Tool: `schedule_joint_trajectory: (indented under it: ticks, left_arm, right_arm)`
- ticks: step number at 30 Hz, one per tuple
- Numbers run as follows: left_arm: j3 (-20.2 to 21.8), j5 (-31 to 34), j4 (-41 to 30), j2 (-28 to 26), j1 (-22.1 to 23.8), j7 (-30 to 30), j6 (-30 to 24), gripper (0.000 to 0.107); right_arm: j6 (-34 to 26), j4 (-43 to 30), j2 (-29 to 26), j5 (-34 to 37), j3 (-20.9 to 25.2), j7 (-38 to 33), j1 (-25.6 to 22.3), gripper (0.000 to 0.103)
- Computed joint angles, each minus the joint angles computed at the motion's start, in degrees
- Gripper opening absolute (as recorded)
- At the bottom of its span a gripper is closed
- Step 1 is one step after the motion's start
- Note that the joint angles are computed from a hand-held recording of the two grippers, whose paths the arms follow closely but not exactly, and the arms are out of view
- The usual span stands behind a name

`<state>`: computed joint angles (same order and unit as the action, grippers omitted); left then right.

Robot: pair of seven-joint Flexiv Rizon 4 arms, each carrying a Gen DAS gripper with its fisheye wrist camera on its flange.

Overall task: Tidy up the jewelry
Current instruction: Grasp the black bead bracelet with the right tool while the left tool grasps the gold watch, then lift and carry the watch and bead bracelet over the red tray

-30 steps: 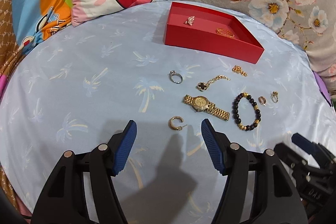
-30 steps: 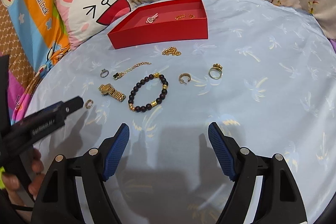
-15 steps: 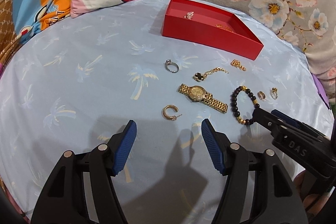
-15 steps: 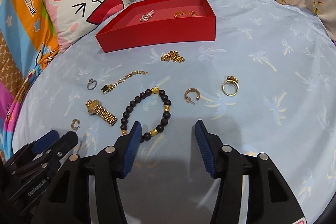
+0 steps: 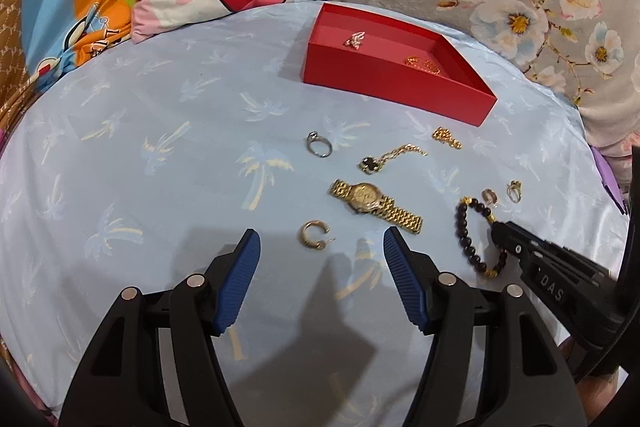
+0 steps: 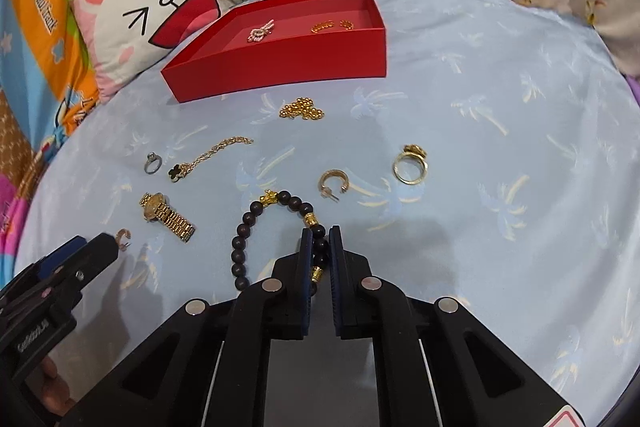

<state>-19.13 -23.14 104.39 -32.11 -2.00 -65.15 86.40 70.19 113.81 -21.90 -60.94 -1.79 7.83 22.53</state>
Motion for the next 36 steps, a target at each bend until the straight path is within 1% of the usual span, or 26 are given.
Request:
schedule_joint_trajectory:
  ticks: [3, 6, 7, 8, 10, 11, 12, 14, 15, 16, 17, 19, 20, 21, 24, 26, 31, 32, 36]
  left_arm:
    - [0.2, -0.2, -1.9, -0.5, -0.8, -0.3, -2.1, 0.062]
    - [2.7, -0.1, -4.7, -1.6, -3.4, -2.1, -4.8, 0.062]
    - [4.6, 0.5, -6.1, -2.2, -5.1, -3.5, -5.8, 0.062]
    - [5.5, 0.9, -6.8, -2.5, -6.0, -4.3, -6.1, 0.062]
    - [9.4, 2.9, -9.4, -3.8, -9.3, -7.5, -8.0, 0.060]
    - [10.4, 3.6, -10.3, -4.3, -10.1, -8.6, -8.6, 0.060]
    - [12.9, 5.3, -11.6, -5.0, -12.1, -10.8, -8.3, 0.060]
    - [14.8, 7.2, -13.5, -5.8, -13.6, -13.4, -9.8, 0.058]
    - [15.2, 7.7, -14.4, -6.2, -13.8, -14.5, -10.8, 0.056]
    - [16.5, 9.0, -14.9, -6.5, -14.7, -16.0, -10.3, 0.051]
    - [18.1, 10.8, -15.5, -6.7, -15.8, -17.3, -10.6, 0.049]
    - [17.3, 12.3, -15.1, -6.5, -15.0, -17.0, -10.0, 0.039]
    - [16.0, 12.5, -14.1, -6.1, -13.9, -16.1, -9.3, 0.036]
    - [15.3, 12.7, -13.4, -5.8, -13.1, -15.3, -8.8, 0.029]
    - [11.1, 11.0, -11.2, -5.0, -9.3, -12.0, -7.7, 0.022]
    - [8.0, 8.7, -9.9, -4.6, -6.6, -9.7, -7.7, 0.021]
    - [5.0, 4.8, -8.6, -4.2, -4.1, -6.4, -7.5, 0.021]
    - [4.0, 3.7, -8.2, -4.0, -3.3, -5.6, -7.4, 0.021]
    - [2.5, 1.3, -7.3, -3.2, -2.3, -3.5, -6.4, 0.021]
  right_arm:
    - [2.4, 1.7, 0.9, -2.1, -0.6, 2.9, -0.3, 0.007]
    - [4.9, 3.5, 1.9, -6.2, -1.3, 7.3, -0.8, 0.007]
    - [5.1, 3.7, 2.1, -7.3, -1.3, 8.3, -1.0, 0.007]
    - [5.3, 3.9, 2.2, -8.4, -1.2, 9.3, -1.2, 0.007]
    - [5.7, 4.0, 2.2, -10.4, -0.9, 10.9, -1.8, 0.007]
    - [6.0, 4.0, 2.1, -11.1, -0.8, 11.5, -2.2, 0.007]
    - [6.3, 3.9, 2.1, -11.6, -0.6, 12.1, -2.6, 0.007]
    - [6.8, 3.7, 1.9, -12.5, -0.4, 12.8, -3.2, 0.007]
    - [6.9, 3.6, 1.8, -12.7, -0.2, 12.9, -3.5, 0.007]
    - [7.1, 3.6, 1.8, -12.9, -0.1, 13.0, -3.7, 0.007]
    - [7.1, 3.5, 1.7, -13.0, 0.0, 13.0, -3.8, 0.007]
    - [7.4, 3.6, 1.7, -13.5, 0.1, 13.5, -4.1, 0.007]
    - [7.7, 3.6, 1.7, -13.9, 0.1, 13.8, -4.2, 0.007]
    - [7.9, 3.5, 1.6, -14.2, 0.1, 14.1, -4.4, 0.007]
    - [7.8, 3.5, 1.6, -14.6, 0.3, 14.3, -4.6, 0.007]
    - [7.6, 3.5, 1.6, -14.7, 0.4, 14.3, -4.6, 0.007]
    - [8.1, 3.3, 1.6, -15.9, 0.3, 15.3, -4.9, 0.007]
    - [8.3, 3.3, 1.6, -16.8, 0.2, 16.0, -5.0, 0.007]
    - [9.7, 3.1, 1.8, -21.5, 0.2, 19.9, -6.3, 0.007]
